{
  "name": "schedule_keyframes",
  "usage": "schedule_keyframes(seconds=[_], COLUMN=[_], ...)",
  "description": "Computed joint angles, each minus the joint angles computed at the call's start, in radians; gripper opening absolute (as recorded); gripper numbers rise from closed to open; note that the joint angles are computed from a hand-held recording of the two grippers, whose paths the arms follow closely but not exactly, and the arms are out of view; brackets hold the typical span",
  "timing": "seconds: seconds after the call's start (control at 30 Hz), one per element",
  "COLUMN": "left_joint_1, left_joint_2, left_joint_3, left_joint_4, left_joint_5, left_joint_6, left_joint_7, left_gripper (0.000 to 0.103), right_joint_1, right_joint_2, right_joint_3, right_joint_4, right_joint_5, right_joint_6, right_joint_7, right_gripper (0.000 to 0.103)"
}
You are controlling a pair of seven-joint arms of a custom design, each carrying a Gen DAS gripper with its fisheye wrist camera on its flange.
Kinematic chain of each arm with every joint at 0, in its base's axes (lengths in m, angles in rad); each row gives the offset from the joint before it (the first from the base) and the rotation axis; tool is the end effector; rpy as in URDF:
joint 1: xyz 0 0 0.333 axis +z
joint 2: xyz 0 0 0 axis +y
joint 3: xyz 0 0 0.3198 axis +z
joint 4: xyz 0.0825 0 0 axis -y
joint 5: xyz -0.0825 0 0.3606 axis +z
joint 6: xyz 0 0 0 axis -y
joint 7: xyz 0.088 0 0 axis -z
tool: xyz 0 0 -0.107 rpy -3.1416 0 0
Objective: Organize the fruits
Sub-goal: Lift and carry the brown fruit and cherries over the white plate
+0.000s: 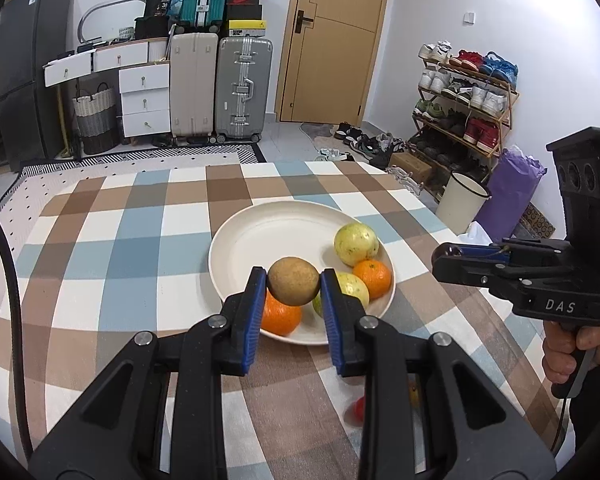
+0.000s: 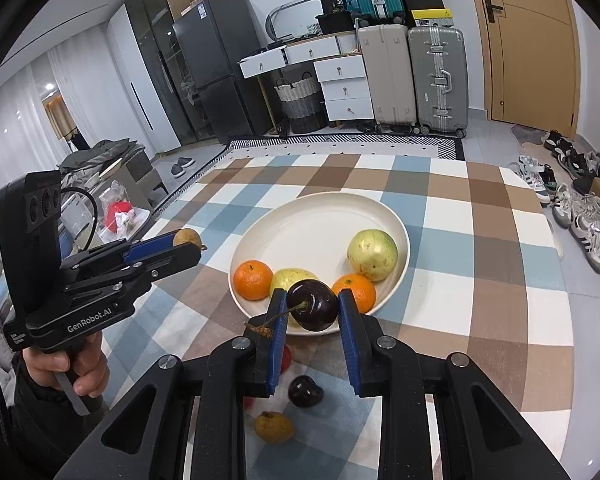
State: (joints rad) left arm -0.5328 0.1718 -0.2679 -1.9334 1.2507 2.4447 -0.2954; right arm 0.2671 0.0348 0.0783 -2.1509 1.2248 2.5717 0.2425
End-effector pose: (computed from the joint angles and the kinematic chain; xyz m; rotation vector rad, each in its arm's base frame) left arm 0.4287 -0.4292 0.4539 -1.8420 1.5029 -0.9318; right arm 0.5240 0.1719 0.4343 -2.0562 0.9344 -0.0857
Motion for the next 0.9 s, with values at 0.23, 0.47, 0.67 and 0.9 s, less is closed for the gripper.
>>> schedule_keyframes(seconds=[0.23, 0.47, 0.67, 0.9], left_joint_1=[0.006, 0.013, 0.018, 0.025], left_joint_2=[0.024, 0.048, 0.065, 0.1], left_joint_3=[0.014, 0.033, 0.045, 0.066], left_joint_4=[0.039, 0.074, 0.091, 0.115], left_joint_5=[0.01, 0.022, 0.017, 0.015], left_joint_6=[-0.008, 0.007, 0.019, 0.048], left_joint_7=[0.016, 0.023, 0.028, 0.031], left_gripper=[0.025, 0.025, 0.025, 0.025], right_joint_1=[0.005, 0.009, 0.006, 0.003], right_joint_2=[0.015, 0.041, 0.078, 0.126], right_joint_3=[0.008, 0.017, 0.026, 0.041], right_joint_4=[0.035, 0.081, 0.138, 0.197], right_joint_5=[-0.01, -0.042, -0.07, -0.118], right_joint_6=[0.005, 0.004, -0.014, -0.013], right_joint_7=[0.043, 0.08, 0.117, 0.167], right_gripper=[0.026, 0.026, 0.026, 0.026])
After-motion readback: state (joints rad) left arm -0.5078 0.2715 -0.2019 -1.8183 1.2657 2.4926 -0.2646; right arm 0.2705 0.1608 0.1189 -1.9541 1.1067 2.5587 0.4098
